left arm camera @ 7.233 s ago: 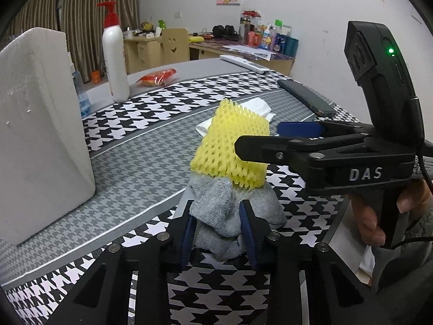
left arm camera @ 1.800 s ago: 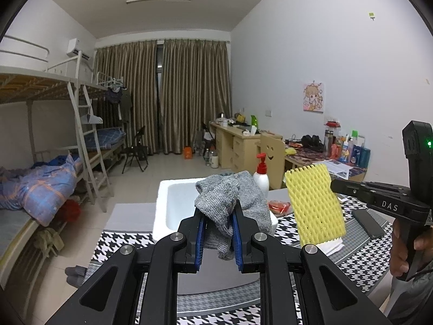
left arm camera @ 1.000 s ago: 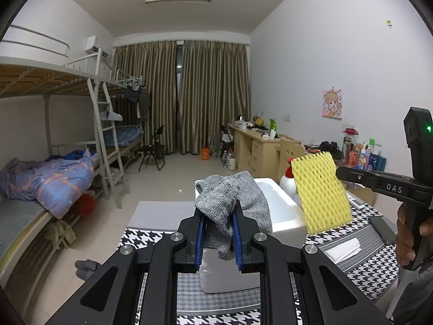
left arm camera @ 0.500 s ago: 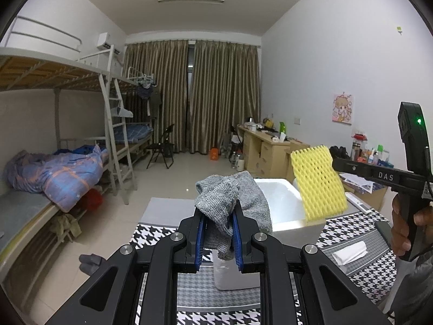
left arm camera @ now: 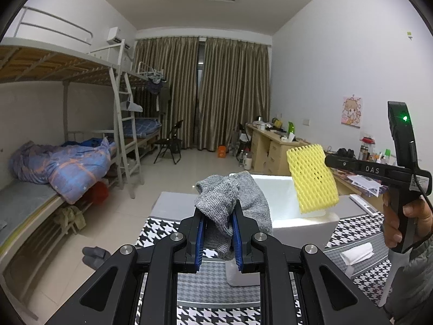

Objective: Organize soft objects
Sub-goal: 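Lower the yellow sponge into the foam box and open the right tool, then carry the grey cloth over the foam box with the left tool and lower it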

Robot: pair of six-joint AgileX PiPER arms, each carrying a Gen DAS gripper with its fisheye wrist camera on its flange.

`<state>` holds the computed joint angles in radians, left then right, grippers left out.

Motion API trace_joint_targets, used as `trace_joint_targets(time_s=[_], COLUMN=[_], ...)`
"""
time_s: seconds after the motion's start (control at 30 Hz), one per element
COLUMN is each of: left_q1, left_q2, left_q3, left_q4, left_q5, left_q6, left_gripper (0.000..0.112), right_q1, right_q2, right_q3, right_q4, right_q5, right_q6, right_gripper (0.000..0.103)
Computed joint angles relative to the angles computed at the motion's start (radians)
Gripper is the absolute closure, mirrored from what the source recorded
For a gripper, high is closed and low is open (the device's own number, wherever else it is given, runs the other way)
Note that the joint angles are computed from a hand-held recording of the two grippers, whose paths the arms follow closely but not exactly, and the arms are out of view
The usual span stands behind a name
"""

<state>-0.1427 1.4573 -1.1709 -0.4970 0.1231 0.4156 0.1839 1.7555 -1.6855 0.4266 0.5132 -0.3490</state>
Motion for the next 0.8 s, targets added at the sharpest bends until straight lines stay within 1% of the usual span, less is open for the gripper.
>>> trace_joint_targets(time_s=[0.03, 0.13, 0.27, 0.37, 0.47, 0.5, 0.57, 0.6, 0.63, 0.67, 0.7, 0.73, 0.77, 0.8], left_q1=[0.005, 0.006, 0.0, 0.004, 0.006, 0.002, -0.002, -0.002, -0.004, -0.005, -0.008, -0.01, -0.011, -0.01], left_q2=[0.003, 0.008, 0.01, 0.011, 0.019, 0.02, 0.021, 0.022, 0.022, 0.021, 0.019, 0.018, 0.017, 0.017], left_q3=[-0.002, -0.003, -0.004, -0.004, -0.01, -0.011, -0.014, -0.019, -0.02, -0.019, -0.018, -0.019, -0.017, -0.015], left_q4=[-0.028, -0.014, 0.052, 0.056, 0.099, 0.149, 0.194, 0.205, 0.224, 0.225, 0.238, 0.237, 0.213, 0.179], left_q5=[0.001, -0.002, -0.006, -0.006, -0.004, -0.003, -0.001, 0.002, 0.001, -0.001, -0.003, -0.003, -0.005, -0.008], left_q6=[0.025, 0.005, -0.065, -0.073, -0.12, -0.171, -0.217, -0.229, -0.247, -0.245, -0.257, -0.257, -0.231, -0.195], left_gripper=[0.093, 0.093, 0.093, 0.093, 0.093, 0.093, 0.093, 0.093, 0.093, 0.093, 0.093, 0.093, 0.093, 0.093], right_q1=[0.002, 0.004, 0.009, 0.012, 0.008, 0.007, 0.006, 0.009, 0.012, 0.015, 0.019, 0.02, 0.023, 0.023], right_q2=[0.009, 0.033, 0.056, 0.067, 0.087, 0.095, 0.111, 0.116, 0.123, 0.125, 0.129, 0.128, 0.119, 0.1], right_q3=[-0.01, -0.035, -0.065, -0.077, -0.102, -0.113, -0.133, -0.14, -0.152, -0.153, -0.156, -0.152, -0.135, -0.1], right_q4=[-0.006, -0.011, -0.027, -0.035, -0.016, -0.016, -0.01, -0.024, -0.043, -0.052, -0.058, -0.063, -0.065, -0.049], right_q5=[0.008, 0.026, 0.048, 0.058, 0.077, 0.087, 0.11, 0.116, 0.121, 0.122, 0.125, 0.123, 0.104, 0.068], right_q6=[0.006, 0.016, 0.034, 0.04, 0.027, 0.028, 0.02, 0.027, 0.039, 0.042, 0.046, 0.05, 0.05, 0.03], right_gripper=[0.098, 0.098, 0.098, 0.098, 0.098, 0.098, 0.097, 0.094, 0.09, 0.074, 0.047, 0.034, 0.023, 0.022])
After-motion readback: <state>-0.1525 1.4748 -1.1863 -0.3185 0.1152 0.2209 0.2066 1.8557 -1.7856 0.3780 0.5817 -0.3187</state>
